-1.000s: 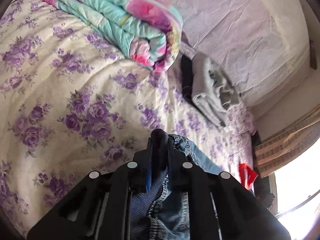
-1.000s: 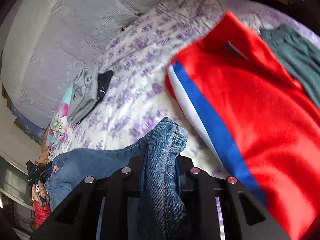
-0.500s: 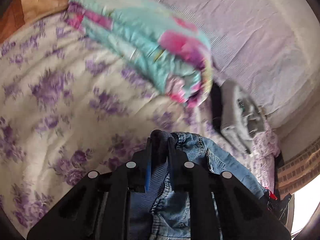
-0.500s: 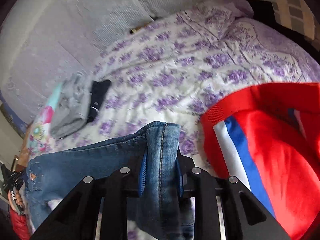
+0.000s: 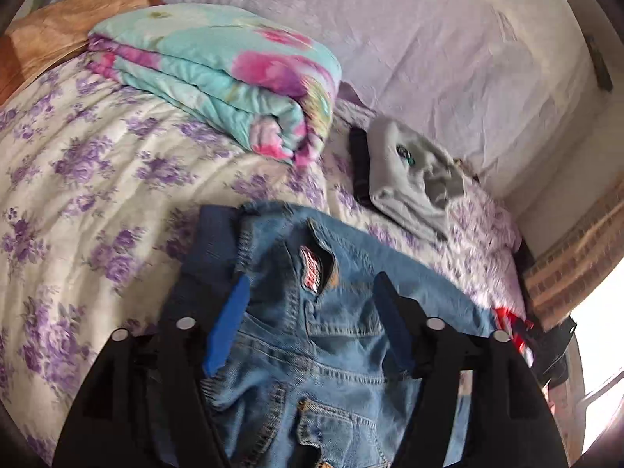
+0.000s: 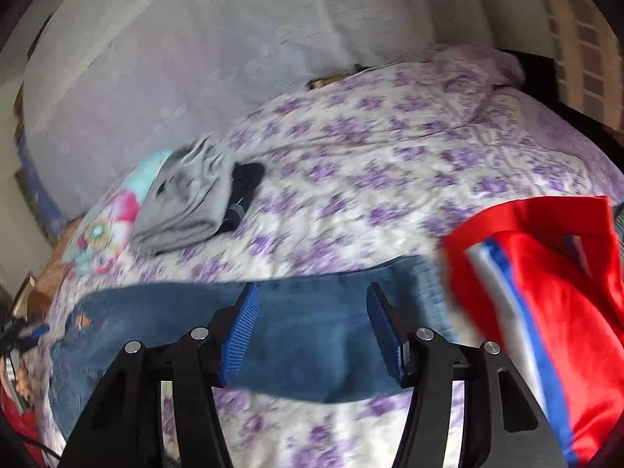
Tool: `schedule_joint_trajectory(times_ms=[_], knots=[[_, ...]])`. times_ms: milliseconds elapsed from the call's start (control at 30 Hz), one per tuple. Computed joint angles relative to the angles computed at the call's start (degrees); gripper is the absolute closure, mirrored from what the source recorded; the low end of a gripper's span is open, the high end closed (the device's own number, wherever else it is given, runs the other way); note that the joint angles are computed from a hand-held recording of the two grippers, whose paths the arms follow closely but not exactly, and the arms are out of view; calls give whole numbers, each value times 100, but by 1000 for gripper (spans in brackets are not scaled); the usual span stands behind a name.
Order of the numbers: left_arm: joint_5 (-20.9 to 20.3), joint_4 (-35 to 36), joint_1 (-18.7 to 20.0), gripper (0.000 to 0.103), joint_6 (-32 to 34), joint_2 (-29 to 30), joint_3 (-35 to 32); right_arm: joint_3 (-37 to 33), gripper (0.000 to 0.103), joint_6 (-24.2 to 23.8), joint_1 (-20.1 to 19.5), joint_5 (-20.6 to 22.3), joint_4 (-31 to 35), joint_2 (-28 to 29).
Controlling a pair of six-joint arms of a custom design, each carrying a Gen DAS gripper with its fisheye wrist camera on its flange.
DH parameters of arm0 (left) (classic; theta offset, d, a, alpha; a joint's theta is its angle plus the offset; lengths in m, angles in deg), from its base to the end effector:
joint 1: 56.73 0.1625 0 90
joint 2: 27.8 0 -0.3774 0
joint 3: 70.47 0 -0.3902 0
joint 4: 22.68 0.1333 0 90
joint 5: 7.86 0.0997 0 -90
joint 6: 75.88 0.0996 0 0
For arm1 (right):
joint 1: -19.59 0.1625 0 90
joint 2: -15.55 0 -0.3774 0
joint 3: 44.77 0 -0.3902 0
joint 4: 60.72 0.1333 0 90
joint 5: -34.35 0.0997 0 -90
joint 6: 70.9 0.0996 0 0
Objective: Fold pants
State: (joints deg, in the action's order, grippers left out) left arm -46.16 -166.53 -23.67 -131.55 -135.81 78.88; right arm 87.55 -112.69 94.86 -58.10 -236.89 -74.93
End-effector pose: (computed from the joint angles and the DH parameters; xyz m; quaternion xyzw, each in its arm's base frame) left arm -0.1252 -0.3338 0.2250 -0.0376 0.8951 -0.4150 0.1589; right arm 0.0159 -0.4471 0.2781 0.2088 -0.9021 0.3229 0.1960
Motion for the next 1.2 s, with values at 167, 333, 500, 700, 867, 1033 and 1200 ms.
schedule_joint_trajectory(times_ms=[167, 333, 500, 700, 867, 1033, 1200], knots=[[451, 1019, -32, 35, -549, 1236, -223, -214, 38, -13, 656, -1461, -292, 1400], [455, 2603, -601, 36, -1210, 574, 77, 11, 35, -473, 668, -1776, -159, 1221], [571, 3940, -1577, 42, -2626, -1286, 580, 294, 34, -208, 715, -1299, -369, 857], [478, 4884, -1432, 30, -3383, -1559, 399, 68, 22, -110, 1296, -1265, -597, 1746], [167, 4928, -1127, 22, -3361, -1678, 567, 55, 12, -377, 1452, -1860, -945, 2246], [400, 5460, -1795, 25, -3964, -2588, 734, 363, 12, 29, 1430, -893, -725, 1730], [350, 3446, -1061, 13, -2736, -730, 537, 257, 12, -160, 2122, -1106, -770, 2368]])
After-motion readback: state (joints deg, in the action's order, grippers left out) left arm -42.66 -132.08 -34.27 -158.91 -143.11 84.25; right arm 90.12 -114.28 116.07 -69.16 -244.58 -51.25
